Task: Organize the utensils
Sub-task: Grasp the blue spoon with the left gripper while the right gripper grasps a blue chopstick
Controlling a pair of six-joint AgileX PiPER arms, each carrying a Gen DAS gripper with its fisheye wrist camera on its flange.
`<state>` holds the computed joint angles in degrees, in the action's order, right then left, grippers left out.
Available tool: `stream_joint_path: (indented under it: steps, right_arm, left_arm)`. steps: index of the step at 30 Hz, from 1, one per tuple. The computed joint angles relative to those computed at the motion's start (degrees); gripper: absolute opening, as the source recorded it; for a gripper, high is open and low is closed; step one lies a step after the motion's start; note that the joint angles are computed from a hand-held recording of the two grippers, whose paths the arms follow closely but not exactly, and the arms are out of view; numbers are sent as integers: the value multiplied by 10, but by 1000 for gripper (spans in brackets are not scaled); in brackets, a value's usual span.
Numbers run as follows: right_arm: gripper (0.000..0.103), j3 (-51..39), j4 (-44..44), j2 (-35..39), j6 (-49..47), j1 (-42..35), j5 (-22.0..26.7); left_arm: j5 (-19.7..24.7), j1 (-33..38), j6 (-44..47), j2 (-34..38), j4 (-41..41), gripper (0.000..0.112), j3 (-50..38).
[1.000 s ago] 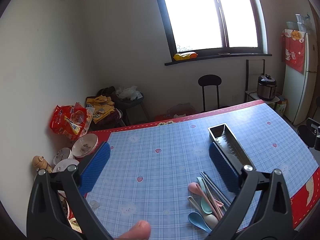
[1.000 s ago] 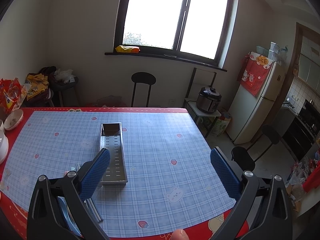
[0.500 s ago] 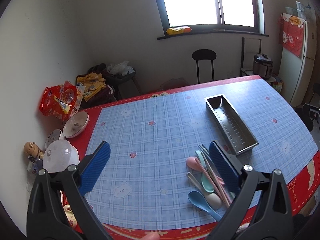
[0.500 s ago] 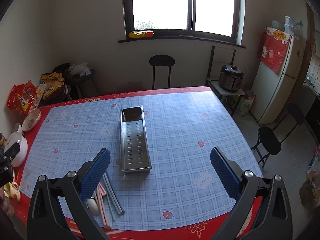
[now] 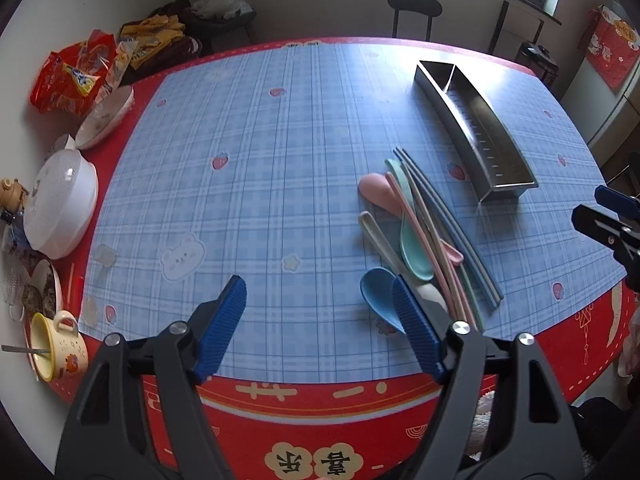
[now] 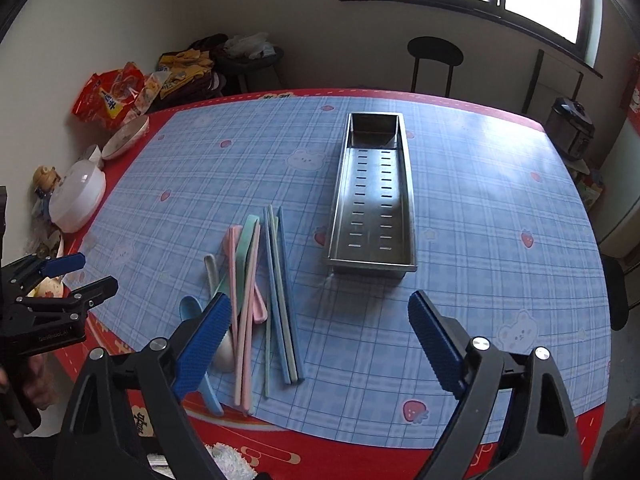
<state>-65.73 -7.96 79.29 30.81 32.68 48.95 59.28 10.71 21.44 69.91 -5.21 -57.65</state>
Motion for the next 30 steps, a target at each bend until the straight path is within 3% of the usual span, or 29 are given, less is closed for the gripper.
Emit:
stream_joint_path:
  steps: [5, 10, 15, 24, 30]
  right_arm:
    - [62, 24, 146, 34, -144, -34, -49]
    - [51, 35, 234, 68, -254, -56, -50]
    - [41, 55, 270, 80, -299, -74, -48]
    - [33, 77, 298, 104, -368, -88, -57]
    - [13, 73, 272, 126, -361, -82, -96]
  left_arm:
    - [14, 28, 28, 25, -64, 68, 41]
    - [-2, 9, -4, 36, -75, 48, 87]
    - [-13, 1, -7, 41, -113, 38, 129]
    - [-53, -6, -6, 55, -198, 32, 181]
    - [-61, -7, 0, 59, -218, 23, 186]
